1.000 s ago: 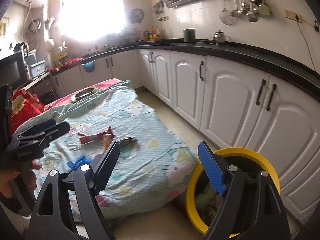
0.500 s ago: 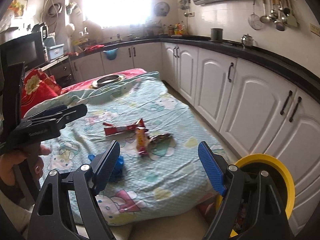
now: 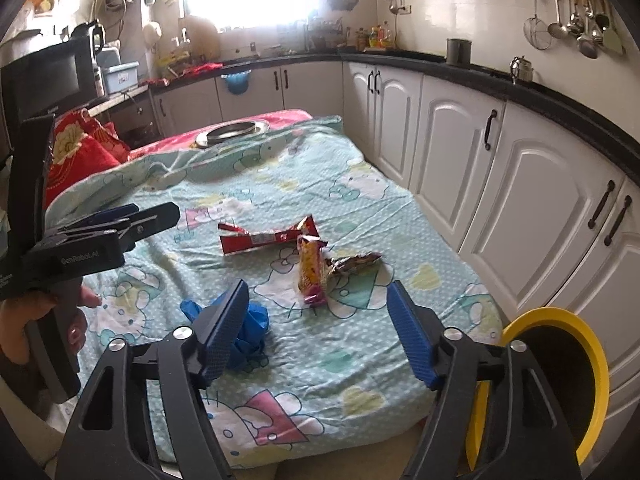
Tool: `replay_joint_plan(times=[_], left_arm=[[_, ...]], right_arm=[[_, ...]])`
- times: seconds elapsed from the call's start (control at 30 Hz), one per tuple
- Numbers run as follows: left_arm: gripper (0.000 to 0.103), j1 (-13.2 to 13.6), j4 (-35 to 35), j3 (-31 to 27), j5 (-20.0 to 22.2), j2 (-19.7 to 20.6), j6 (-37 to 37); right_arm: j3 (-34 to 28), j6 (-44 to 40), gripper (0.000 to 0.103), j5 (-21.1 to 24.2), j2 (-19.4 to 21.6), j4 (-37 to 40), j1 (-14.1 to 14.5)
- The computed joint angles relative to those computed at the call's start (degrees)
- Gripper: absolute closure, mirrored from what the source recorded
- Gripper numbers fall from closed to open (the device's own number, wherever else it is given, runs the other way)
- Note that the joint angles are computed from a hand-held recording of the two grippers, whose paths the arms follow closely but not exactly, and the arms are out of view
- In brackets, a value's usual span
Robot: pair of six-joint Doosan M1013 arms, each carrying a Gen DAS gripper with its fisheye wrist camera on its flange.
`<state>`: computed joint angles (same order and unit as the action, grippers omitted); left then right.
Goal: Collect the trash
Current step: 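Grasp the red wrapper with the left tool while the right tool grasps the yellow-pink snack bag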
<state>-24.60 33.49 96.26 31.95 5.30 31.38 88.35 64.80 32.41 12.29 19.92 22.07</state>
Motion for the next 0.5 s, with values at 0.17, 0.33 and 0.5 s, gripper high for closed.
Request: replay_joint_plan(times=[0.17,0.33,0.5], left_arm=[[0.027,1.7,-7.8,-0.3,-1.9,0.8,6.6],[0.04,3.1,-16.5,-1.2,-3.6,1.9,15.3],[0.045,4.3,-27.6,-2.8,-3.5,3.9,27.1]], right_arm=[[-1.7,1.0,0.047,2.5,2.1,-0.5,0.1],[-3.4,2.5,0.057,4.9,4.3,-0.7,0.3],[-4.6,3.6,0.061,6.8,5.7,-1.2,0.2]])
